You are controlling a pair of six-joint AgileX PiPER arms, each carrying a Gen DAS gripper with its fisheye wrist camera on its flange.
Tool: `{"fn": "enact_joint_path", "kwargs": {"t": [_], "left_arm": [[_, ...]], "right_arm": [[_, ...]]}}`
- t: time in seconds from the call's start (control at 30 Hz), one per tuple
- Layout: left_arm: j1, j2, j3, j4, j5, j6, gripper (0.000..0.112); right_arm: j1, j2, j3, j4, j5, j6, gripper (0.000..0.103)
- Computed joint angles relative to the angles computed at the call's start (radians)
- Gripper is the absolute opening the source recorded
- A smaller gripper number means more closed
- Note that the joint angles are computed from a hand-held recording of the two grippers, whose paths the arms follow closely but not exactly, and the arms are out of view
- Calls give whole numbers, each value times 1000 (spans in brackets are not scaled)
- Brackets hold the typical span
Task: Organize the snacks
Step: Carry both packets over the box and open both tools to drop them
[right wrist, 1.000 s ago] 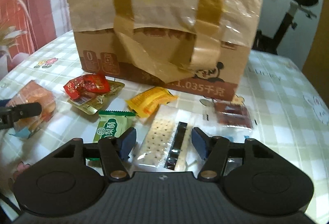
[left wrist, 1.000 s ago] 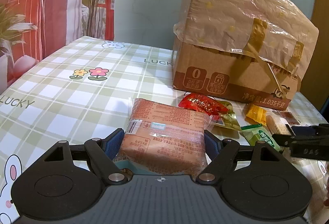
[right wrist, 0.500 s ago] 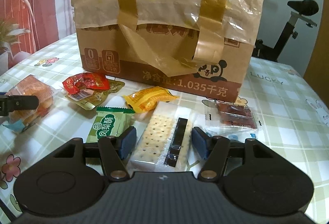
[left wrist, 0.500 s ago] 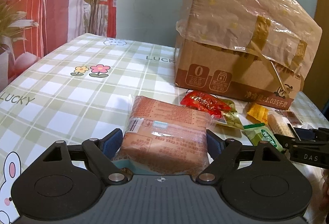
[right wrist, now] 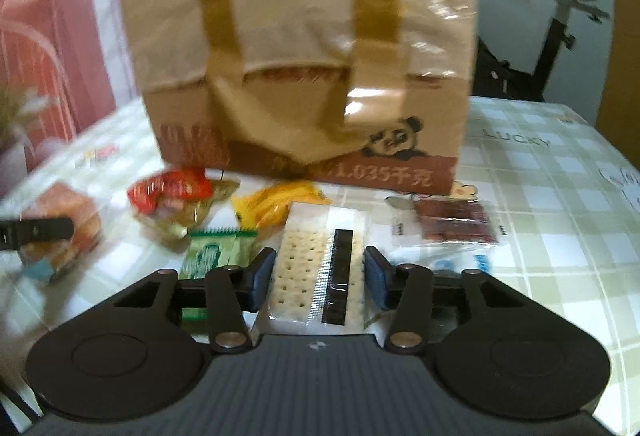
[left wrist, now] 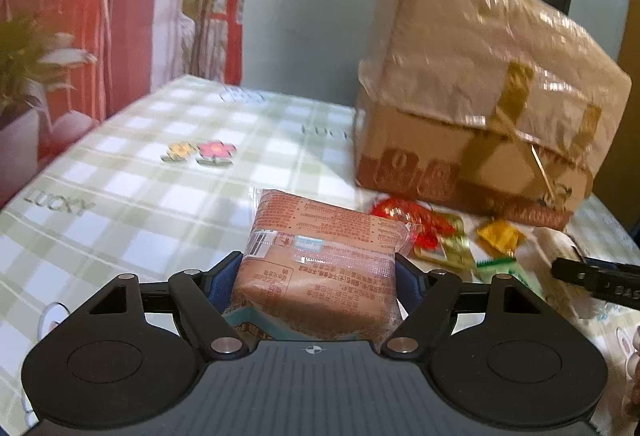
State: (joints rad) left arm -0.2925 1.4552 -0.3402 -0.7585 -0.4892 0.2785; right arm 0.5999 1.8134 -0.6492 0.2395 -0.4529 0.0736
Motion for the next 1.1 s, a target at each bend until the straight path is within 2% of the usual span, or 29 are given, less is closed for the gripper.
{"fn": "enact_joint_path", "kwargs": {"t": [0.2, 0.33, 0.43, 0.57, 0.7, 0.9, 1.0, 1.1], "left_arm": [[-58, -95, -18, -204, -10, 230, 79], [-72, -177, -66, -307, -5, 385, 79], [-94, -227, -137, -432, -26, 560, 79], [-94, -250, -235, -431, -28, 630, 79], [-87, -202, -371, -434, 8, 680, 79], [-69, -66, -564, -426, 74, 720, 79], [-41, 18, -665, -478, 142, 791, 79], [-15, 118, -788, -652, 195, 957, 79]], "right_arm": [[-53, -92, 73, -220, -87, 219, 50], [-75, -149, 90, -324, -129, 271, 50], [-98, -195, 79, -389, -145, 297, 50], [-150, -263, 40, -523, -145, 379, 50], [-210, -301, -25, -663, -153, 477, 50], [-292, -267, -182, -829, -122, 633, 50], [-334, -205, -297, -921, -94, 728, 50], [-365, -126, -429, -1052, -33, 865, 50]]}}
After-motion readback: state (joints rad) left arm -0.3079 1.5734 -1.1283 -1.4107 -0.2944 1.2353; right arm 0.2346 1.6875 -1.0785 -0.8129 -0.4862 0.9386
